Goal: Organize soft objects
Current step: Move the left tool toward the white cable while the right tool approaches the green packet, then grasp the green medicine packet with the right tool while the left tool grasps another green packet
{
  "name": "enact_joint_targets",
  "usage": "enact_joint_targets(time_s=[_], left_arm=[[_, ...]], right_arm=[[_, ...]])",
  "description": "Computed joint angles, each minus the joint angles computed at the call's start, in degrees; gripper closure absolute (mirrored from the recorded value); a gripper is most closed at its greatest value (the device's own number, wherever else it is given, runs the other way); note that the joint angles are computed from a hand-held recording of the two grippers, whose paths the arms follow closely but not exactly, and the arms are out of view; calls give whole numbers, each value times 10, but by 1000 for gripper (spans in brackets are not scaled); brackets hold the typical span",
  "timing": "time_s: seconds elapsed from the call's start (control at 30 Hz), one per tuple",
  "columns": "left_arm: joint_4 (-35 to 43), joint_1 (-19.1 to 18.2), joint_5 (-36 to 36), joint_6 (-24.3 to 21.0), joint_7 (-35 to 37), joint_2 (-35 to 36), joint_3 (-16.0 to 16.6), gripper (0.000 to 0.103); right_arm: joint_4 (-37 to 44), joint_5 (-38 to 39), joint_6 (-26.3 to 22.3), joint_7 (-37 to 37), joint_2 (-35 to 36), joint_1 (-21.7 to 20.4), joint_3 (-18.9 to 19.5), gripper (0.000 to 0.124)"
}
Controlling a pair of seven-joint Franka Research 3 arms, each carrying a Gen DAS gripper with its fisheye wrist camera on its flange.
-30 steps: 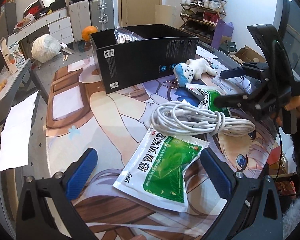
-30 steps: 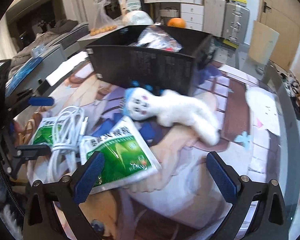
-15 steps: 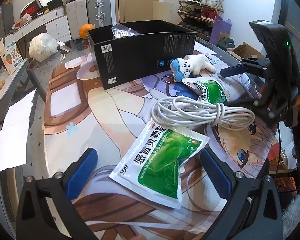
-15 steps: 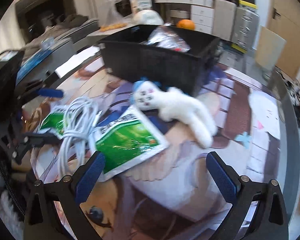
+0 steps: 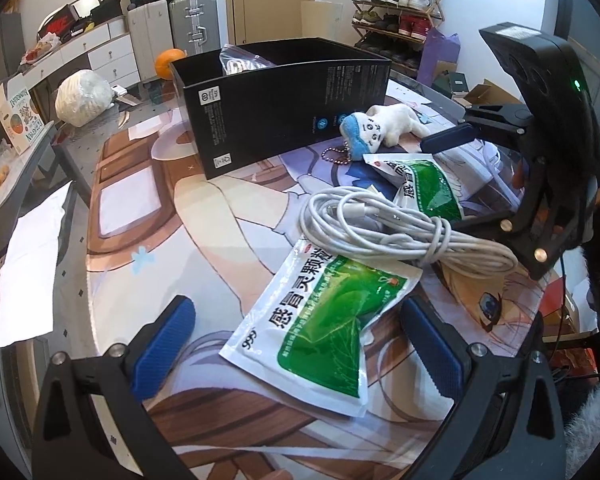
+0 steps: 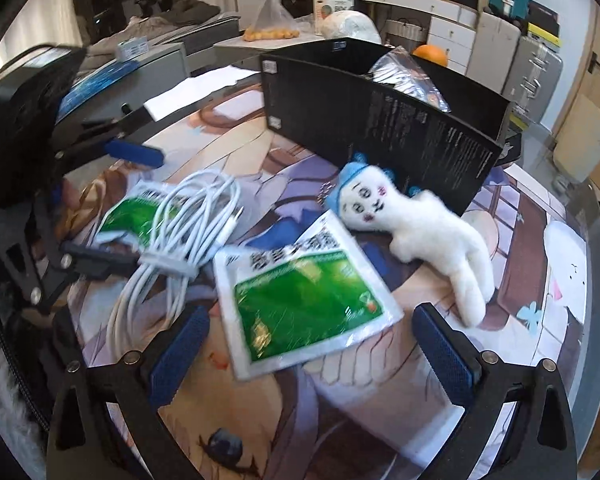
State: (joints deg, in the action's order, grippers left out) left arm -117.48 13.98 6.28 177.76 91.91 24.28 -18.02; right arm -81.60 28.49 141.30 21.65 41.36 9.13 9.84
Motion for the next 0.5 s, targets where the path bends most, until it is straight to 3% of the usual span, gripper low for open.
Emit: enact_joint_targets(time_s=[0.23,0.5], left_arm=[[5,-13,9,-2,-12,2,16,0],[7,-12,11,-4,-13,3,15,0]], right_arm=[[29,-11,-6,17,18,7,-1,22],[16,17,-13,-12,5,-8,14,56]])
